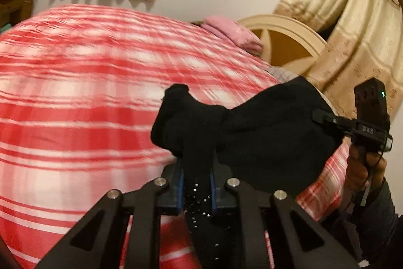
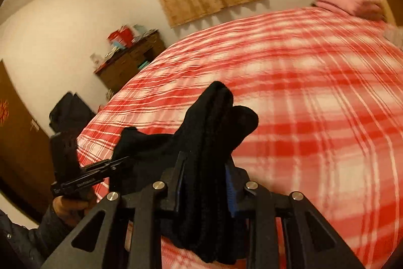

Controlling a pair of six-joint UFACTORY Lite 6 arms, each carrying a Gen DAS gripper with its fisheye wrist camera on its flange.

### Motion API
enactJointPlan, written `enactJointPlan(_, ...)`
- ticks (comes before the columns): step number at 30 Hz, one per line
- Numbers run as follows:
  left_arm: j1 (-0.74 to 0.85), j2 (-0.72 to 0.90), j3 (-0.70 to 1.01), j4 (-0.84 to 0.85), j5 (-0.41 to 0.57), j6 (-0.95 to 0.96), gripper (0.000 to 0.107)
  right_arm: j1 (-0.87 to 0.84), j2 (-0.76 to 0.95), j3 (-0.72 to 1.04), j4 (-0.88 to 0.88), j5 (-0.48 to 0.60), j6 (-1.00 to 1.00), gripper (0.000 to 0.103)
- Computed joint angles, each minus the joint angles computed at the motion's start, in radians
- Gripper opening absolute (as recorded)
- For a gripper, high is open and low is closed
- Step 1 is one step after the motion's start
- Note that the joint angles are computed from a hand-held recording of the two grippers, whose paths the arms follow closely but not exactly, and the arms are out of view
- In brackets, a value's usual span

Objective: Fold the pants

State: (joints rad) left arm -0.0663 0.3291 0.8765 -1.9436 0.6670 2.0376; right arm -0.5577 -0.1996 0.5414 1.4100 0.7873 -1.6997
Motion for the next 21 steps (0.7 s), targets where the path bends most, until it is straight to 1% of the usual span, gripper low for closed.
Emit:
enactJointPlan(2,0.079,-0.031,0.007,0.033,-0.019,-0.011,0.016,0.149,0.096,0.1,0.056,-0.068,0.02,0.028)
enactJointPlan(4,0.151,-0.046,0.016,0.049,-0.046,-0.009,0.016,0.297,0.232,0.241,0.119,-0.131,0.03,0.028)
enactJointPlan(5,0.193,-0.05,0.02,0.06,-0.051,-0.012,0.016,0.38,0.331,0.342,0.153,-0.157,0.041,0.028)
enactJointPlan(6,0.234,-0.051,0.028,0.07,-0.063,-0.017,0.016,0.425,0.394,0.407,0.171,-0.164,0.049,0.028)
enactJointPlan(8,0.289,-0.059,0.026,0.038,-0.105,0.025,0.016,0.529,0.522,0.536,0.212,-0.201,0.055,0.028)
enactJointPlan(11,0.365,-0.019,0.043,0.028,-0.137,0.047,0.016,0.677,0.753,0.773,0.202,-0.249,0.138,0.028)
enactJointPlan(15,0.42,0.101,0.113,0.042,-0.152,0.039,0.016,0.768,0.965,0.983,0.173,-0.293,0.224,0.028)
enactJointPlan(17,0.422,0.151,0.143,0.034,-0.149,0.034,0.016,0.781,1.02,1.035,0.165,-0.303,0.253,0.028)
enactJointPlan(18,0.419,0.156,0.143,0.014,-0.154,0.058,0.018,0.776,1.045,1.058,0.16,-0.299,0.268,0.028)
enactJointPlan(20,0.379,0.16,0.136,-0.093,-0.199,0.174,0.025,0.765,1.067,1.073,0.149,-0.293,0.282,0.028)
enactJointPlan(21,0.366,0.158,0.131,-0.136,-0.214,0.213,0.031,0.76,1.078,1.08,0.136,-0.294,0.293,0.028)
